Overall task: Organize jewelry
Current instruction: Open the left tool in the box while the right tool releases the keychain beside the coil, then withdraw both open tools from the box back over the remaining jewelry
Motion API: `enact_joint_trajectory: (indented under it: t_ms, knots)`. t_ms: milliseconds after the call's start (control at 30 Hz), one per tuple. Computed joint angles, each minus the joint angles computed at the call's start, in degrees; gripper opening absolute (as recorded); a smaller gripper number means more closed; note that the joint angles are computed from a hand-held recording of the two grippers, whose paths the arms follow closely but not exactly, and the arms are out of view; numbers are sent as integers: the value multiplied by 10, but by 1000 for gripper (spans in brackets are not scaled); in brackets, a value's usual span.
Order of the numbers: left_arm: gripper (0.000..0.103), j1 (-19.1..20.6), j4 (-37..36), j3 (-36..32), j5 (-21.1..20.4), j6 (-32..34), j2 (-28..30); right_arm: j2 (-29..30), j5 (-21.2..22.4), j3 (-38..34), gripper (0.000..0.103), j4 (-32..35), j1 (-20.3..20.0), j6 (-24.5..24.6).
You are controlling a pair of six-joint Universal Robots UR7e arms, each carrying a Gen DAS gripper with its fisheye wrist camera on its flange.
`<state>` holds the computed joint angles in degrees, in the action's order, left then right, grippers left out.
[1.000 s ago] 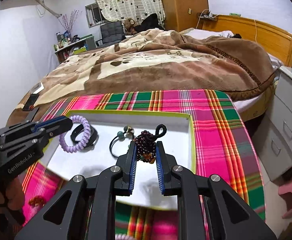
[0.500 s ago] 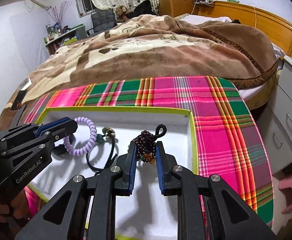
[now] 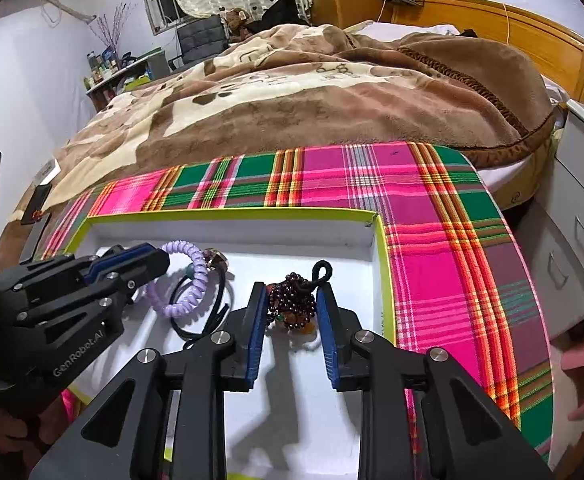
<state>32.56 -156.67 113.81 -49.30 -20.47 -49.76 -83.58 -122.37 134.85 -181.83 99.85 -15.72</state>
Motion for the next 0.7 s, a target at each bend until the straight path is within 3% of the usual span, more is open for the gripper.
enact_joint_trajectory:
  t_ms: [67,367,700]
  knots:
    - [9,-2,-7,5,0,1,-4,-6,2,3,34,-2,3,-1]
    - [9,-33,-29,46,18,-9,-47,-40,-5,33,35,-23,40,-8]
    - [9,-116,-41,154,44,-75,-147,-101,-43,105,35,-63,121,9]
